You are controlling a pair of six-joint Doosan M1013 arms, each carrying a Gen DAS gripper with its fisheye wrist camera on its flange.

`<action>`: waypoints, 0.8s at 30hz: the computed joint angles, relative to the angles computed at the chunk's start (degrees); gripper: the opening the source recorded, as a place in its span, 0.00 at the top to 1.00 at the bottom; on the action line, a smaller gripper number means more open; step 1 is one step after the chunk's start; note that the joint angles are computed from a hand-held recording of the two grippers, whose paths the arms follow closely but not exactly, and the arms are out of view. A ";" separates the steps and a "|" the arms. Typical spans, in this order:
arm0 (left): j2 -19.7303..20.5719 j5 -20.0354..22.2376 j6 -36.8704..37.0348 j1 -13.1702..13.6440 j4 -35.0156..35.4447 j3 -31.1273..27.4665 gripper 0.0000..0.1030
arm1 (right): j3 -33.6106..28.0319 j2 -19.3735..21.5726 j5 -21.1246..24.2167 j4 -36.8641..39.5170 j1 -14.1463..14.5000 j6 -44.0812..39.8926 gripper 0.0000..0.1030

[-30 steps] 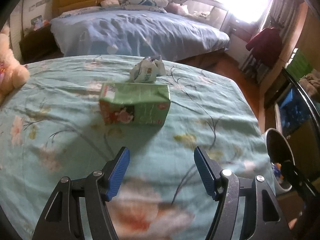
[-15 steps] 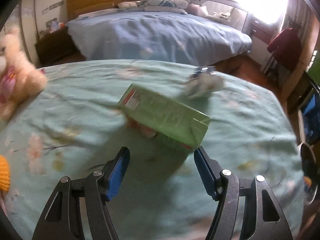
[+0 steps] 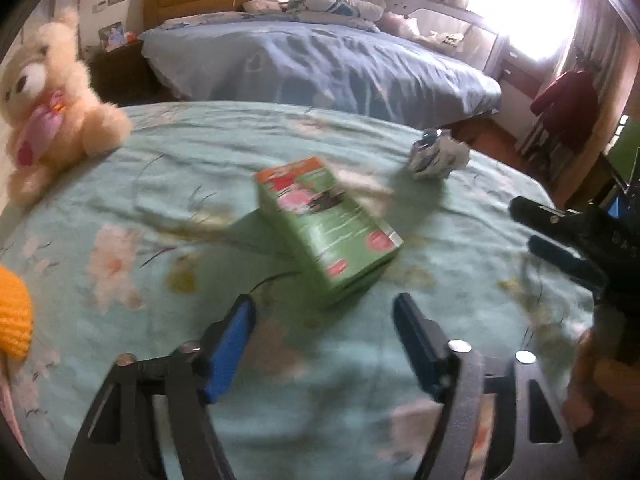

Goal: Collect trash
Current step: 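Grasp the green milk carton with the left tool while the right tool grasps the crumpled white wrapper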

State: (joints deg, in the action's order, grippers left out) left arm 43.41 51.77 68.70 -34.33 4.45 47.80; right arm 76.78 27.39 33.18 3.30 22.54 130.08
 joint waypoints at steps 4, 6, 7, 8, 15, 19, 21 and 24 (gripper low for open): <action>3.25 2.69 -5.36 0.02 0.07 -5.85 0.25 | -0.66 0.44 -0.07 -0.29 -0.16 0.67 0.17; 5.07 4.61 -7.40 -0.45 2.77 -9.10 0.24 | -1.34 0.90 0.12 -0.34 -0.16 0.31 0.17; 6.03 6.09 -7.77 -0.80 4.75 -10.70 0.24 | -1.66 1.14 0.24 0.01 -0.20 -0.07 0.17; 6.96 7.56 -7.53 -1.03 6.09 -12.29 0.28 | -2.11 1.47 0.39 0.80 -0.28 -0.71 0.17; 3.34 0.35 0.88 1.05 -3.03 -4.67 0.45 | -6.91 4.82 1.65 3.00 0.07 -4.06 0.17; 0.98 -2.37 6.62 2.09 -7.38 -0.20 0.46 | -10.20 7.15 3.25 1.90 0.20 -3.18 0.17; 0.17 -2.84 6.48 2.55 -8.17 1.18 0.47 | -12.09 8.38 4.41 -0.29 0.36 -2.09 0.17; -0.81 -3.49 2.65 2.22 -4.24 2.71 0.44 | -14.76 10.15 7.16 -3.12 0.54 -0.64 0.17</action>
